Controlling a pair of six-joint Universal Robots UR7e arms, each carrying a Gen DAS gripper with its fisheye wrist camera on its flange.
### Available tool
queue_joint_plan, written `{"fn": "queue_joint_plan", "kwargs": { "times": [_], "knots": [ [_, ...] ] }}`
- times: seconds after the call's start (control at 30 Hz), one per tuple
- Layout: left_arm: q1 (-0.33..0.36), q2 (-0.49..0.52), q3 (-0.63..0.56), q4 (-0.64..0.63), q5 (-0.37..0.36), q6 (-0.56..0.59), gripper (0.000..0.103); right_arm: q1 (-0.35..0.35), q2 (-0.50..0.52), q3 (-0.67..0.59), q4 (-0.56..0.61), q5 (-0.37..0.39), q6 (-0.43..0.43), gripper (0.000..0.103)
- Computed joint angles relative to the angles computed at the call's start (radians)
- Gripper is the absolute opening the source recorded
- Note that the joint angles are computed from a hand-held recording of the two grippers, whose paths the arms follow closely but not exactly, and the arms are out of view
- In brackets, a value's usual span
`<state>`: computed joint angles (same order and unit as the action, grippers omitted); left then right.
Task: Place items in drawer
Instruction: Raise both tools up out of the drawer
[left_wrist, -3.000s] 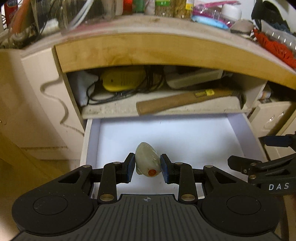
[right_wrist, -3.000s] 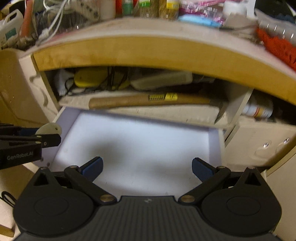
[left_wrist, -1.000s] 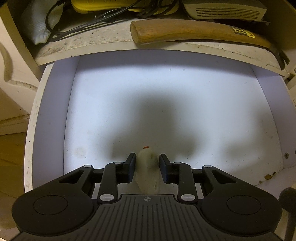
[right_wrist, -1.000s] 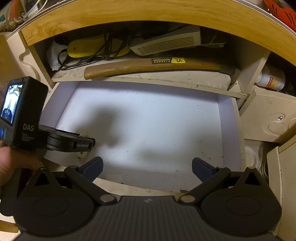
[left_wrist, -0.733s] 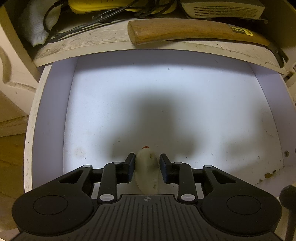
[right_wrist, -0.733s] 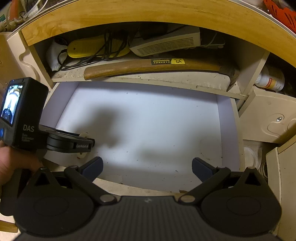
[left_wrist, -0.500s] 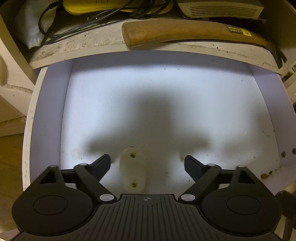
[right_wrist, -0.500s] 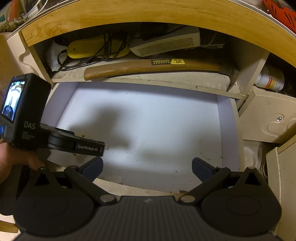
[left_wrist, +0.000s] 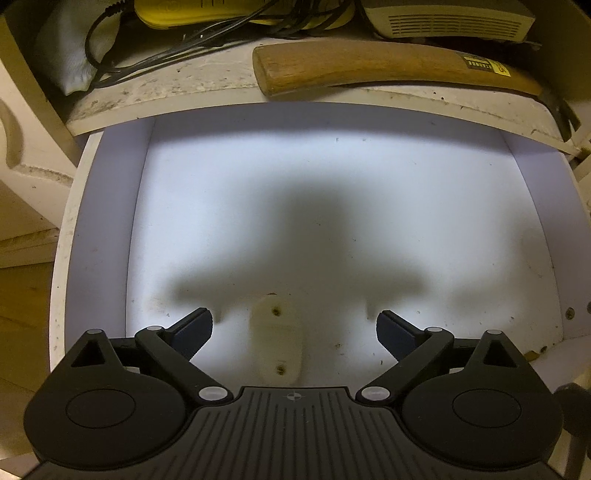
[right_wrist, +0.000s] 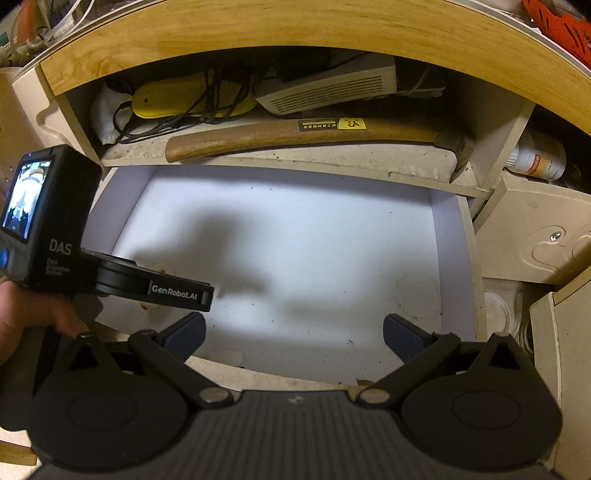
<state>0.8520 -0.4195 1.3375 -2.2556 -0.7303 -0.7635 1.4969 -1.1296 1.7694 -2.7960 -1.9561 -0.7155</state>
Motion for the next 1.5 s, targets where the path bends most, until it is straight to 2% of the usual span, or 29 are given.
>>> {"fn": "queue_joint_plan", "kwargs": {
  "times": [0.8, 1.3, 1.5],
  "knots": [
    [-0.021, -0.018, 0.023, 0.012, 0.031, -0.017, 0.099, -0.001, -0.001, -0.001, -0.014, -0.014, -0.006, 0.103],
    [-0.109, -0.099, 0.088, 0.074, 0.093, -0.101, 0.099, -0.007, -0.021, -0.002, -0.020, -0.008, 0.002, 0.103],
    [-0.149, -0.140, 0.133, 0.060, 0.116, -0.127, 0.099, -0.008, -0.024, -0.005, -0.034, 0.002, 0.005, 0.103]
  ]
}}
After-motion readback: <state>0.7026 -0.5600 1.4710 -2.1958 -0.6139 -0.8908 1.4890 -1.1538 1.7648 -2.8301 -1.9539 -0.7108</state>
